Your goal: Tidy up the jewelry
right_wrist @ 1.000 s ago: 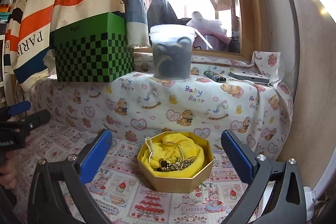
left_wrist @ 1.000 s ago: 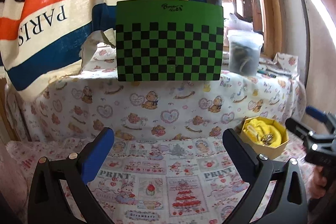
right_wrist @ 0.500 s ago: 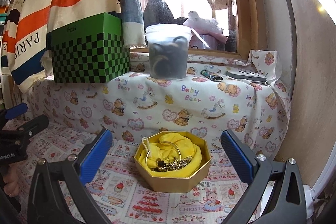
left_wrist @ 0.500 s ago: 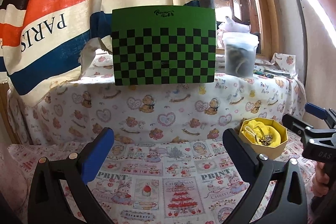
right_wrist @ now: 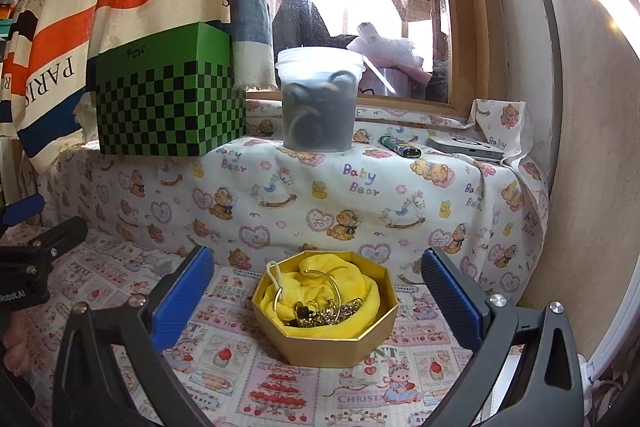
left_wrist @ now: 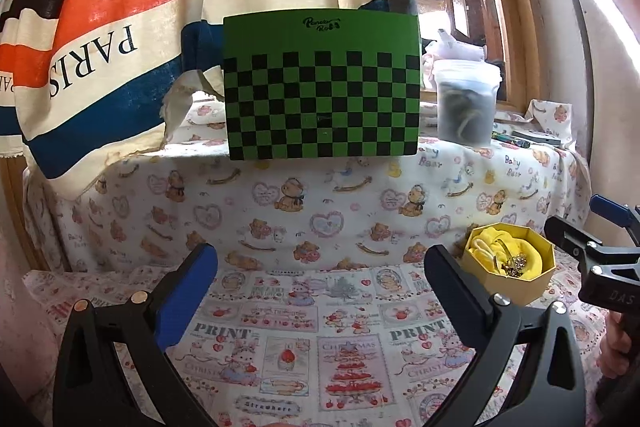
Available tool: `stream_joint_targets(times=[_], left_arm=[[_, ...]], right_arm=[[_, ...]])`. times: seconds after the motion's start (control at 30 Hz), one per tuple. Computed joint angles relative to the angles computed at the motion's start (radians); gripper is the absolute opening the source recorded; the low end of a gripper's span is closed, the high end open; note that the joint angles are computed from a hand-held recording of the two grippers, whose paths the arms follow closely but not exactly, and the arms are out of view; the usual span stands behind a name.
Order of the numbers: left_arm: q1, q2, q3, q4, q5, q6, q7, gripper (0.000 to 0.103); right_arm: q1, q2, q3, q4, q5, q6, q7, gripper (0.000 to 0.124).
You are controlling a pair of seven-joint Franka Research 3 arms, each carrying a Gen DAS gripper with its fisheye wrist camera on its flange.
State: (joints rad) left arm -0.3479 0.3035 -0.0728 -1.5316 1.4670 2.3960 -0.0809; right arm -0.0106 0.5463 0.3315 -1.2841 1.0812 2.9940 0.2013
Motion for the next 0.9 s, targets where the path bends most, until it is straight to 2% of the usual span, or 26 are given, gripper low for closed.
stream_joint_targets(times=[0.47, 0.63, 0.9], left_arm=[[0.008, 0.002, 0.001, 0.001, -0.015, 0.041, 0.023, 0.103], [0.007, 0.001, 0.003, 0.001, -0.018, 0.040, 0.023, 0.103], [0.005, 0.003, 0.003, 0.003, -0.021, 0.035, 0.024, 0.103]], right_arm=[[0.004, -0.003, -0.008, -0.006, -0.019, -0.004, 0.025, 0.103], [0.011, -0.003, -0.019, -0.007, -0.041, -0.007, 0.060, 0.103], [0.000, -0.008, -0.004, -0.016, -0.035, 0.001, 0.049, 0.103]])
